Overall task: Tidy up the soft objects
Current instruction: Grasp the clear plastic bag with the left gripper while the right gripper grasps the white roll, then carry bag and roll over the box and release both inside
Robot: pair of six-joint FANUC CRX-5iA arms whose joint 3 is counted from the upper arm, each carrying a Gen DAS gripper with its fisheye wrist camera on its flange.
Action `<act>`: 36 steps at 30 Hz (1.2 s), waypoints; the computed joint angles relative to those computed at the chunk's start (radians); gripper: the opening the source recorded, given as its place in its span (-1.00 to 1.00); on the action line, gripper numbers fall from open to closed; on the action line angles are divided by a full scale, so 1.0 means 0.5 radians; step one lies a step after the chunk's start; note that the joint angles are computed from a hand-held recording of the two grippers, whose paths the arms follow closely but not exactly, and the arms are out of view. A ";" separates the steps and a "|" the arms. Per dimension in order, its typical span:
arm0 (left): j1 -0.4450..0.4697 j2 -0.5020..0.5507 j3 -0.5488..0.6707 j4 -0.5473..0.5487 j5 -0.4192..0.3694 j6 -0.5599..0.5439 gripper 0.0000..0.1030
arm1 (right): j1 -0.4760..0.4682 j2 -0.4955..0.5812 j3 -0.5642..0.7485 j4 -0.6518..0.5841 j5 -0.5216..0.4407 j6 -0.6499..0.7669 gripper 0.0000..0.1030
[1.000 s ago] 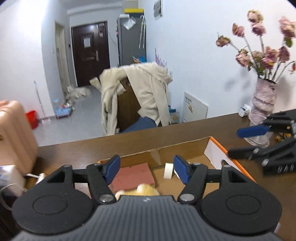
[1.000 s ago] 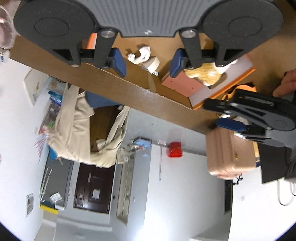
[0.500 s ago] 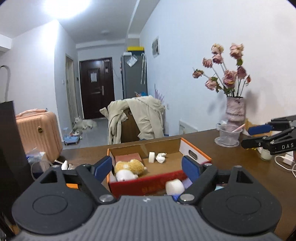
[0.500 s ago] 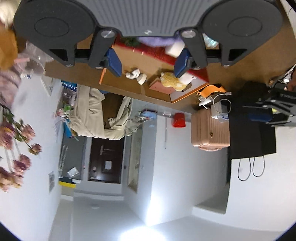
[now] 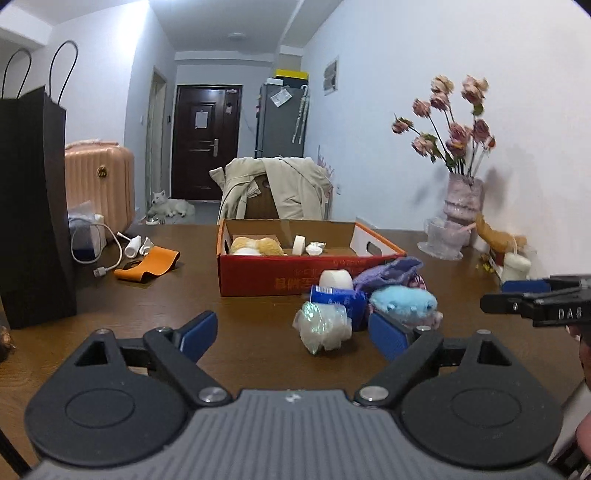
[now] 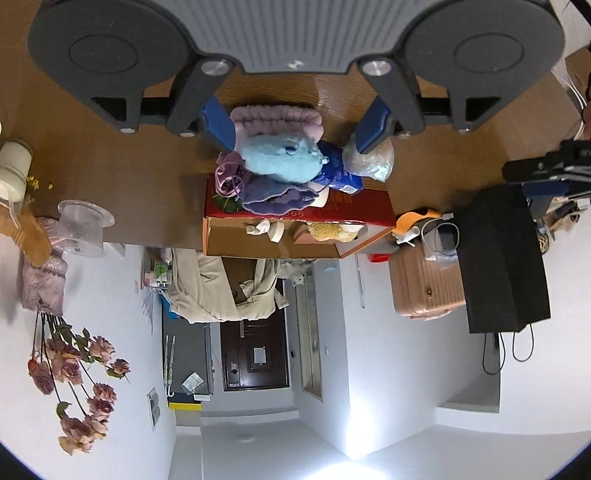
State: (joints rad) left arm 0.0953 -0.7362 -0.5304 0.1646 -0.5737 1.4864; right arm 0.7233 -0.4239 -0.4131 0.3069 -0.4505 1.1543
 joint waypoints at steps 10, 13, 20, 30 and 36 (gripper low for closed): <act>-0.048 0.367 0.006 0.300 0.127 -0.222 0.75 | 0.006 0.258 0.223 -0.252 -0.076 0.288 0.12; -0.096 0.557 0.099 0.257 0.161 -0.186 0.75 | -0.021 0.347 0.310 -0.328 -0.085 0.353 0.07; -0.139 0.941 0.327 0.111 0.136 -0.054 0.65 | -0.103 0.620 0.667 -0.571 -0.074 0.707 0.01; 0.103 0.938 0.086 0.831 0.301 -0.553 -0.07 | -0.110 1.375 1.461 -0.561 -0.513 0.747 -0.10; 0.176 0.945 0.106 0.866 0.235 -0.516 -0.07 | -0.050 1.396 1.413 -0.420 -0.437 0.597 -0.45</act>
State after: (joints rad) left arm 0.1832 -0.2636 -0.4773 0.5978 -0.4561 1.2283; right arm 0.6981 0.2742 0.2932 0.0970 -0.6692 1.4526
